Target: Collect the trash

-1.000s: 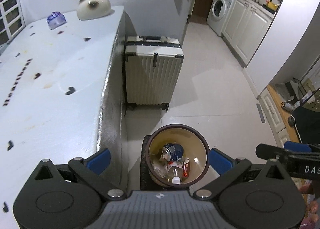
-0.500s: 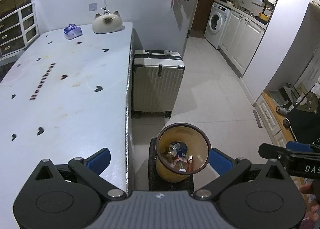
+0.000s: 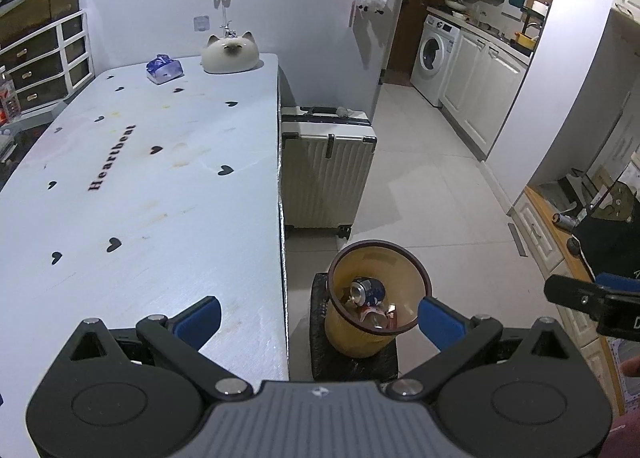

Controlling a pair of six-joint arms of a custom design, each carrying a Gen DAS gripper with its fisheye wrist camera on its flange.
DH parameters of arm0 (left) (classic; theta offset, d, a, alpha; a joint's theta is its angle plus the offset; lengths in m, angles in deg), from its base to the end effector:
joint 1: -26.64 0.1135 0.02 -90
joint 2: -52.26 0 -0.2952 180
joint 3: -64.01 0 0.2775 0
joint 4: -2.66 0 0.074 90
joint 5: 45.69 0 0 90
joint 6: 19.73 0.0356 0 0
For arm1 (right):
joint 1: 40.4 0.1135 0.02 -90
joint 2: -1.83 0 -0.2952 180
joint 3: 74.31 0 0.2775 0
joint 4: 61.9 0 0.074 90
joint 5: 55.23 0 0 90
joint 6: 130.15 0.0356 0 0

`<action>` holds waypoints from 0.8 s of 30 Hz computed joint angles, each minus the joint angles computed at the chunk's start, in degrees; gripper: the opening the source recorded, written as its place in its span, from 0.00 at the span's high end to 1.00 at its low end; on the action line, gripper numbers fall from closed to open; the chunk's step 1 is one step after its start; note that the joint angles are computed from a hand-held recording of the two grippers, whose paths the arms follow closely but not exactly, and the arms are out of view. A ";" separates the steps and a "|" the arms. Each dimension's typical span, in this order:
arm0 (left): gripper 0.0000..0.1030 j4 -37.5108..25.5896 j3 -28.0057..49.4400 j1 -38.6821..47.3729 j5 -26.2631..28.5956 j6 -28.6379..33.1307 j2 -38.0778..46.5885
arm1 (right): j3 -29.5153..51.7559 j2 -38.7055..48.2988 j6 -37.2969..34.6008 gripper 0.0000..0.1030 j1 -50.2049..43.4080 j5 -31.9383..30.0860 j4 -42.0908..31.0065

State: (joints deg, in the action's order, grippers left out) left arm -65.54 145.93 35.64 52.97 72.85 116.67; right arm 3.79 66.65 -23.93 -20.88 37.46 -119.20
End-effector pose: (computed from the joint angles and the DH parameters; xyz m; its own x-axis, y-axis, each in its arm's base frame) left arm 0.2244 0.0301 0.3787 -0.7661 -0.0763 -0.6381 -0.0260 0.9958 -0.0879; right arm 0.2298 0.0797 0.3683 -0.7132 0.0432 -0.6996 -0.1070 0.9797 0.1695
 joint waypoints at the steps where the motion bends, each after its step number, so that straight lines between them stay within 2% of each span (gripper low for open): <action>1: 0.00 -0.06 -0.11 0.31 0.17 0.07 -0.26 | -0.04 -0.43 -0.08 0.00 0.31 0.39 -0.27; 11: 0.00 -1.52 -0.17 0.17 -0.97 -0.79 -2.26 | 0.56 -1.99 -1.60 0.00 0.13 0.58 -3.41; 24: 0.00 -1.38 -0.92 0.76 -0.43 -0.26 -3.80 | -0.26 -2.74 -0.46 0.00 1.54 1.37 -3.84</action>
